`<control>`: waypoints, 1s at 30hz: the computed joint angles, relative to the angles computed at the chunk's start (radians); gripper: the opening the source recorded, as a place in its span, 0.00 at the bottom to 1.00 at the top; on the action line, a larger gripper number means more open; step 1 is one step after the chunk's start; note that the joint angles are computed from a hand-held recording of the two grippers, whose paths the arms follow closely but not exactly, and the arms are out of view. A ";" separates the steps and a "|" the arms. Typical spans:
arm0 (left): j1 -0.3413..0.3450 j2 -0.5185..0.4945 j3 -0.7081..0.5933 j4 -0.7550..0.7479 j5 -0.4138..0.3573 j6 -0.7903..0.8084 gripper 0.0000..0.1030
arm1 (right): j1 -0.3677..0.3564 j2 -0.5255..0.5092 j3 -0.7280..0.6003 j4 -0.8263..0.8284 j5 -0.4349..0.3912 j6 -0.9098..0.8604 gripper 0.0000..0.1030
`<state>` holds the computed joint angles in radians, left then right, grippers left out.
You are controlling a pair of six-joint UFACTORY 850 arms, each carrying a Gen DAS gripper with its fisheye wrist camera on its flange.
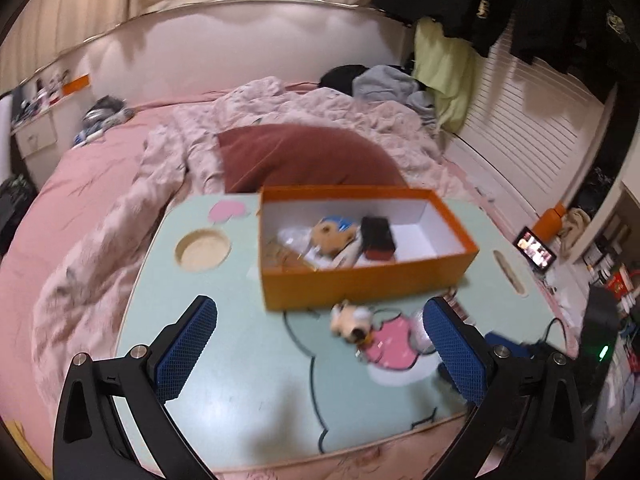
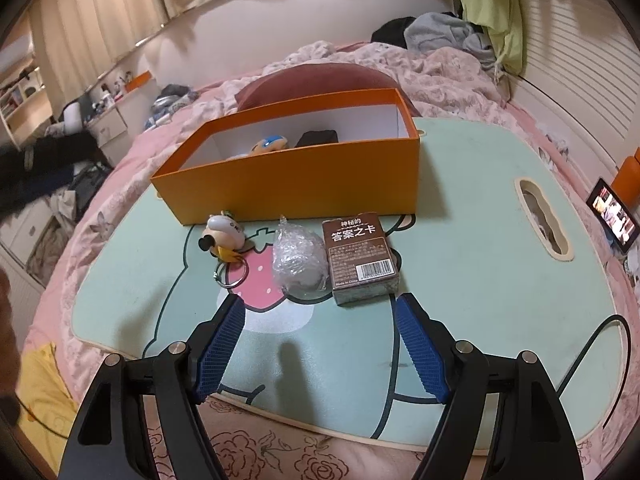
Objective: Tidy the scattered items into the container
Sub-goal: 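Reach into the orange box and grasp the black rectangular pouch with the left gripper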
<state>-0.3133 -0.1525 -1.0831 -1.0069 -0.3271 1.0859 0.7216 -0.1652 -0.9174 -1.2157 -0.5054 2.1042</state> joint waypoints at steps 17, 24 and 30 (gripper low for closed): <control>-0.097 -0.378 -0.500 0.521 -0.379 -0.528 0.96 | -0.009 0.017 0.024 -0.030 0.026 0.056 0.75; -0.132 -0.435 -0.572 0.679 -0.400 -0.624 0.81 | -0.004 0.066 0.084 -0.143 -0.024 0.266 0.75; -0.150 -0.476 -0.613 0.745 -0.419 -0.680 0.79 | 0.000 0.096 0.118 -0.201 -0.065 0.379 0.75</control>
<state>-0.4637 -0.6281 -1.6960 -0.2620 -0.7463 0.4063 0.7218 -0.0694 -0.7990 -1.4166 -0.5703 2.4829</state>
